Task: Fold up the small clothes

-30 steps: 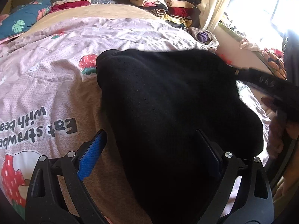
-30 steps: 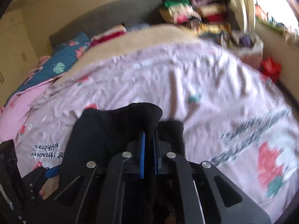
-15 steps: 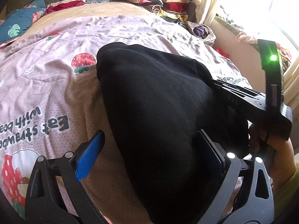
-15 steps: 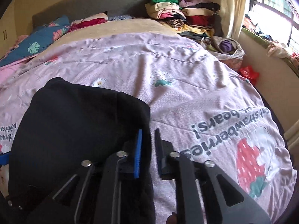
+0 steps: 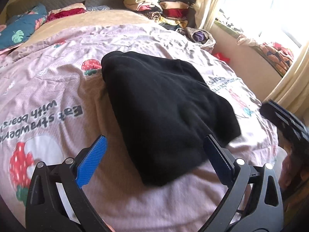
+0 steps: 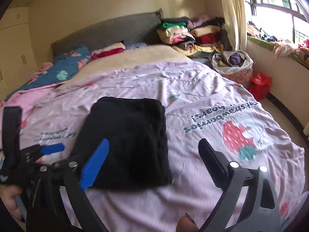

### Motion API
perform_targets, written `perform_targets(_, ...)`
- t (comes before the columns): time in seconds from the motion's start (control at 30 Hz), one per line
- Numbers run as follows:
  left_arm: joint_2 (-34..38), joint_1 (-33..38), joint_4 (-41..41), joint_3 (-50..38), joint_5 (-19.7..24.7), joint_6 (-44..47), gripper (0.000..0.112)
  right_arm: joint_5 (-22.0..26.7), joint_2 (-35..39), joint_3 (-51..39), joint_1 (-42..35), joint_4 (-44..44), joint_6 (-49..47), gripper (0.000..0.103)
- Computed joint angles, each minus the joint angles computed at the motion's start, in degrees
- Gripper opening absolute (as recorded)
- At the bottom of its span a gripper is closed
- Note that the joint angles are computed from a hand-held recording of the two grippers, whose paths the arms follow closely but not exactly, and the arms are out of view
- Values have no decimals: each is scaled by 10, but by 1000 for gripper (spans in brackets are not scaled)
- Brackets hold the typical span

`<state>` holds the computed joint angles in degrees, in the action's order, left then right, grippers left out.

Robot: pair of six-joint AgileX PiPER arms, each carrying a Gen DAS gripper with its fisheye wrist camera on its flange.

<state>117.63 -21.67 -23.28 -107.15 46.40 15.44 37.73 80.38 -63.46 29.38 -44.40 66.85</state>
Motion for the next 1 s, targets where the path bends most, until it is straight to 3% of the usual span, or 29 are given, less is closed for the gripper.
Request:
perform_targets(0.27,-124,3,-51,194,-84,71,93,120,-73,78,154,-110,171,98)
perform_targets(0.4,-174,6,-72,269,-123,95,93,164,-78,95,213,-129,222,98)
perform_targets(0.63,-220,13,-115,353,-155,146,94,253,-55,117,314,-161,332,98)
perform_targets(1.0,-252,24,-123,411,-176,156,94,295,-34,137,375,-156,395,98)
